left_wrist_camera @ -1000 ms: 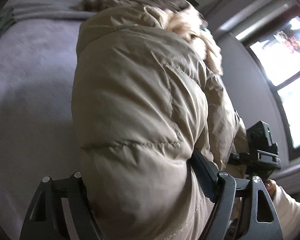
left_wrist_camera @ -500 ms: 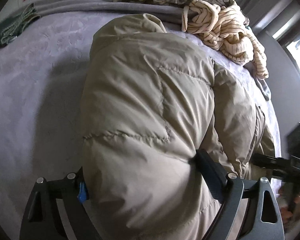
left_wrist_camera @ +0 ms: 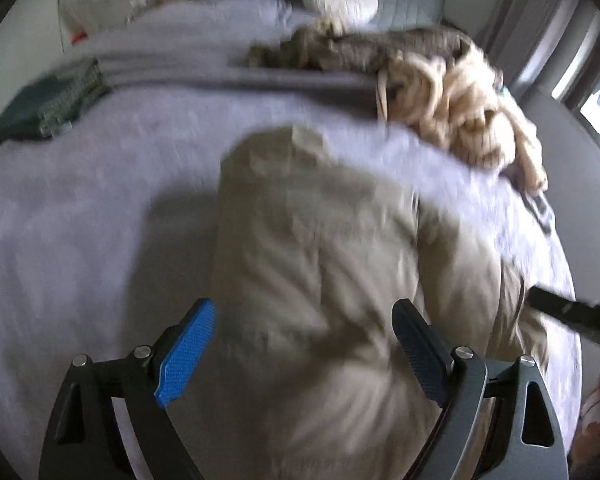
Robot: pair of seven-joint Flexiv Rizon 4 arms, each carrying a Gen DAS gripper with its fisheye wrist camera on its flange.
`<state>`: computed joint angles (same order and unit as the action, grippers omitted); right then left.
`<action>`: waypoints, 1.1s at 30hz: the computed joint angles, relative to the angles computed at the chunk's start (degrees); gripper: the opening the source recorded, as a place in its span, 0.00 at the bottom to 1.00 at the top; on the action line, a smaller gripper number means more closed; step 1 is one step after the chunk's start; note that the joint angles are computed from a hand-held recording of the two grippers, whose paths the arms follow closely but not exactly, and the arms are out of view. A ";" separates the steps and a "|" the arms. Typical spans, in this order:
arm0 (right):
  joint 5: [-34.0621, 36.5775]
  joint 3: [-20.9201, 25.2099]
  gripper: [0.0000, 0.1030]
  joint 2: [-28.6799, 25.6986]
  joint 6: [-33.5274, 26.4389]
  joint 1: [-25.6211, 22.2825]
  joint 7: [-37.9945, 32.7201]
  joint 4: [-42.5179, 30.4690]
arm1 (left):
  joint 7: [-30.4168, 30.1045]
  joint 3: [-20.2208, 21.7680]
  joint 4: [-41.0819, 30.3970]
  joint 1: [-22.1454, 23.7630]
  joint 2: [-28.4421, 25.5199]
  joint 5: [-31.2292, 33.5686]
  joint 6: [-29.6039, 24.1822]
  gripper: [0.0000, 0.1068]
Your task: Fold large clothes
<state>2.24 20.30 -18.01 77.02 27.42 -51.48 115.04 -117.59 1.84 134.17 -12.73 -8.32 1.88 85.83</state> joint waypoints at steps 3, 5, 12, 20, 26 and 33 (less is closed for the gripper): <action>-7.58 -5.58 0.15 -0.35 -0.88 4.49 4.83 1.51 | -1.06 0.70 -3.12 -0.13 -3.07 1.26 -2.08 0.85; -10.88 -7.24 0.12 -1.64 -4.02 5.38 7.66 0.95 | -0.75 -0.23 -4.10 -0.26 -5.45 -0.25 -1.67 0.85; -12.09 -6.43 0.00 -3.97 -4.87 2.49 8.81 3.77 | -9.09 6.55 -13.44 -9.78 -9.77 11.15 -8.85 0.86; -4.83 -0.76 0.02 0.97 -5.19 -1.87 4.55 5.35 | -11.76 5.08 -12.17 -7.68 -8.36 14.87 -9.11 0.86; 0.30 0.99 0.03 8.48 -7.10 -0.85 1.98 9.17 | -12.02 4.19 -11.18 -6.97 -5.63 15.44 -11.59 0.86; 0.73 1.18 0.06 14.87 -7.73 2.93 4.08 13.67 | -10.01 0.48 -3.61 -3.85 4.75 14.78 -14.63 0.86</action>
